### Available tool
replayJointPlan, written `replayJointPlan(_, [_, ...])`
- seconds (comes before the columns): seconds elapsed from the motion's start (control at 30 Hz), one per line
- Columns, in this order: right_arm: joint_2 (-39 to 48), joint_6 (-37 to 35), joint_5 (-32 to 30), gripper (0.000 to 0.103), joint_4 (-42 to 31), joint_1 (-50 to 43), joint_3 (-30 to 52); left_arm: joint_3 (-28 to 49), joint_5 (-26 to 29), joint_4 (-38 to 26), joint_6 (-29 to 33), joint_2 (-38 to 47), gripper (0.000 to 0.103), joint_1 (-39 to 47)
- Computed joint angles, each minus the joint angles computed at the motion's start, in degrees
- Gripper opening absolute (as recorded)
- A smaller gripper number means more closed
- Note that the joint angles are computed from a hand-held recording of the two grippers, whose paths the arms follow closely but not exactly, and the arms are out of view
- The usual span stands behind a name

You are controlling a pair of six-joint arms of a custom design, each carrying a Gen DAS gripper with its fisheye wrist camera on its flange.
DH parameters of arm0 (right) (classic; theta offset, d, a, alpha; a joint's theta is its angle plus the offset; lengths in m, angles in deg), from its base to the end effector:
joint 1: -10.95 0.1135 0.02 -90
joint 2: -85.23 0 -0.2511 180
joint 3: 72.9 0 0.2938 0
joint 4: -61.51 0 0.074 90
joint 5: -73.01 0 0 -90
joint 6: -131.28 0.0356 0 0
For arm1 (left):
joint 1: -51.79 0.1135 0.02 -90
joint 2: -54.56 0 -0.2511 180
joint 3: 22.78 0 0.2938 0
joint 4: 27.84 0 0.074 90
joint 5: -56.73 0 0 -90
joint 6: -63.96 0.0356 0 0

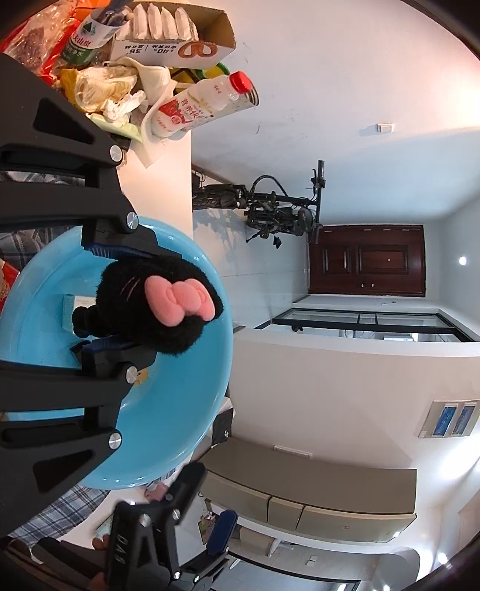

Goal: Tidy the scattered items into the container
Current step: 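Hold the black plush toy above the basin with the left tool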

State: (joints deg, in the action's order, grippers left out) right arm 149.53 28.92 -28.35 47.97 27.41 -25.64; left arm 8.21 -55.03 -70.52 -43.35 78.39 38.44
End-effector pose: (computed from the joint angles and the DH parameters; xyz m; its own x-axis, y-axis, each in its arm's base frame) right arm 0.2721 0.0877 0.1983 -0.3823 -0.3318 -0.8624 -0.5346 0.8406 -0.0864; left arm 0.1674 -0.0262 0.1894 -0.5161 -0.1615 -0.8411 -0.2437 0.9692 -0.0365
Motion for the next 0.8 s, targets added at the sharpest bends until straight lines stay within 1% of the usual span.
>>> replayJointPlan(0.1, [-1.24,0.57,-1.44,0.103,-0.29,-1.37,-0.33,-0.13,2.23,-0.31,0.19,-0.98,0.032,1.57])
replayJointPlan(0.17, [-2.50,0.63,-1.02,0.103,-0.23,-1.48,-0.88,-0.22,3.27,-0.55,0.41,-1.42,0.032,2.43])
replayJointPlan(0.43, [-1.84,1.36,-3.23,0.103,-0.96,-0.67,-0.55,-0.30,2.96,-2.26,0.48,-4.09,0.032,3.61])
replayJointPlan(0.57, [-1.87,0.96,-2.89,0.103,-0.97,0.34,-0.87,-0.34,3.43,-2.22,0.55,-4.01,0.032,3.86])
replayJointPlan(0.8, [-2.79,0.42,-2.36,0.103,-1.32,0.85,-1.52,0.05,2.25,-1.98,0.12,-3.26,0.032,1.98])
